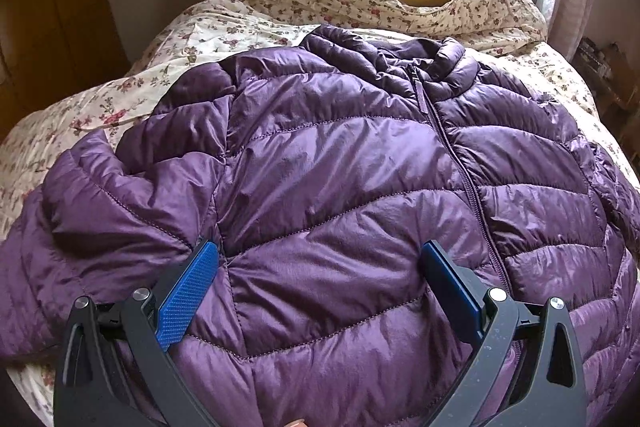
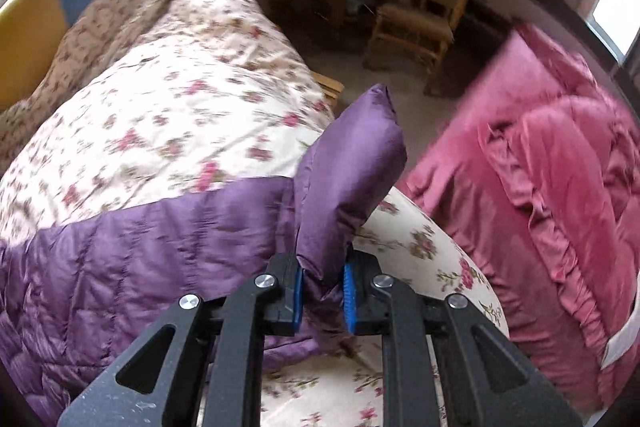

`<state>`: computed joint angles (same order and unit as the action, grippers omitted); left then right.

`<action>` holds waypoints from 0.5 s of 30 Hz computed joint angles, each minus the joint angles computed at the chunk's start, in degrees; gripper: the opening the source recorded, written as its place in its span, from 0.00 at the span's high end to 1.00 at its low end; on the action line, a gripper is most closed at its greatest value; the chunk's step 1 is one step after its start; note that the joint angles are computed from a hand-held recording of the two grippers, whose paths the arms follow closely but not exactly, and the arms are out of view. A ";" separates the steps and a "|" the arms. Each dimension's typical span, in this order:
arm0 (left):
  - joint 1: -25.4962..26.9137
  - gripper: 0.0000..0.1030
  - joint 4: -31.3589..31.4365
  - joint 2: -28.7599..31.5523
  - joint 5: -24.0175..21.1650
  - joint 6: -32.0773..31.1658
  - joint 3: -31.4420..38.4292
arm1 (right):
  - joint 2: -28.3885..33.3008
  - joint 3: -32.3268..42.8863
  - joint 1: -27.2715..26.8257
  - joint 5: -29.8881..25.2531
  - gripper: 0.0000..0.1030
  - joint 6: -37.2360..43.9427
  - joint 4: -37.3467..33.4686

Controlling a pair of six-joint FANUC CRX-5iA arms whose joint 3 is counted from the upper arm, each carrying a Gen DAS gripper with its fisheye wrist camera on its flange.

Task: Fold large clothes
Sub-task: 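Lift the sleeve with the right gripper, lay it across the jacket body, release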

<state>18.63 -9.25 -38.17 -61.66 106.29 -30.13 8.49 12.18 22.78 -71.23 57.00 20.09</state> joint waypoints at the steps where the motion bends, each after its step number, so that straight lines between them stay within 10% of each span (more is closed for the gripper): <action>1: 0.13 0.03 0.19 -0.14 -0.10 -0.21 -0.04 | -0.52 -0.69 1.28 0.77 0.86 0.67 0.78; 15: 3.55 0.03 4.02 -4.30 -1.05 -5.24 -2.07 | -4.03 -7.81 13.93 5.65 0.87 5.74 6.80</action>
<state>22.18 -5.23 -42.47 -62.71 101.05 -32.19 4.46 4.38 36.72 -65.58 62.75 26.90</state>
